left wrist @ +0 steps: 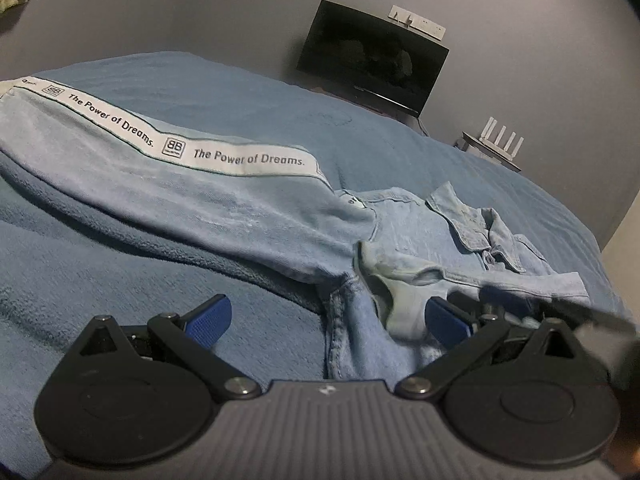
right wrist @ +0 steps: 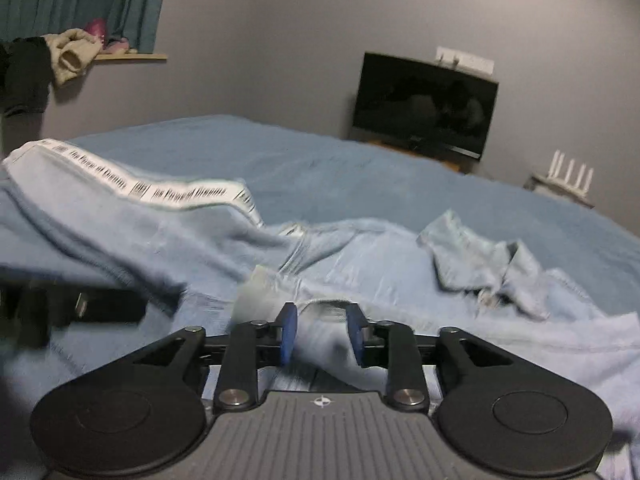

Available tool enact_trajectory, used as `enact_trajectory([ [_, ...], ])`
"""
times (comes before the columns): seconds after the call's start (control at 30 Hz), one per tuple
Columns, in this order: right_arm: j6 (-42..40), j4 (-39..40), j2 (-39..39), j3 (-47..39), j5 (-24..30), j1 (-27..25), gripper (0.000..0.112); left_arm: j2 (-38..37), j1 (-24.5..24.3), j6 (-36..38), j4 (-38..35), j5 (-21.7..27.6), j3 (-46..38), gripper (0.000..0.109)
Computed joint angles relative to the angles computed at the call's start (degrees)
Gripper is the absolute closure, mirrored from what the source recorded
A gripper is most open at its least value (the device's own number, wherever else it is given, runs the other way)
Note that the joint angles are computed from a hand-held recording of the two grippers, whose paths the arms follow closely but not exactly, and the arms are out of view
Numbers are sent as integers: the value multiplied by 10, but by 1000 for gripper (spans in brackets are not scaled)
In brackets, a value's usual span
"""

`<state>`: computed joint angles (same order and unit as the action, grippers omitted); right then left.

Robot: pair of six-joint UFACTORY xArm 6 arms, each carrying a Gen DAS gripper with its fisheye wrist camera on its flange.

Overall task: Fold large clothes
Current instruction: 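Lay the held sleeve across the jacket body and open the right gripper, then grasp the cuff of the taped sleeve with the left gripper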

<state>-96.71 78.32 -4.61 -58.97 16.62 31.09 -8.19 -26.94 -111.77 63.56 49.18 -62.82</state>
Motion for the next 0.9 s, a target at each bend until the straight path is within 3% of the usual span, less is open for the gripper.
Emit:
enact_trajectory([
  [0.13, 65, -33, -30, 28, 93, -43, 62, -3, 2, -6, -4, 9, 2, 6],
  [0.2, 87, -37, -52, 44, 137, -66, 60, -4, 3, 2, -10, 17, 0, 6],
  [0.37, 116, -47, -133, 108, 217, -135, 52, -25, 3, 48, -3, 85, 2, 6],
  [0.47, 86, -64, -180, 149, 251, -188, 51, -50, 13, 45, -3, 132, 21, 6],
  [0.63, 93, -98, -228, 184, 322, -273, 51, -92, 25, -49, -5, 264, 63, 8],
  [0.73, 58, -83, -247, 204, 333, -285, 51, -133, 24, -139, 22, 322, 104, 11],
  [0.8, 52, -82, -249, 207, 346, -287, 51, -140, 20, -154, 35, 384, 110, 11],
  [0.9, 34, -73, -252, 215, 360, -288, 51, -164, 37, -160, 59, 401, 139, 11],
])
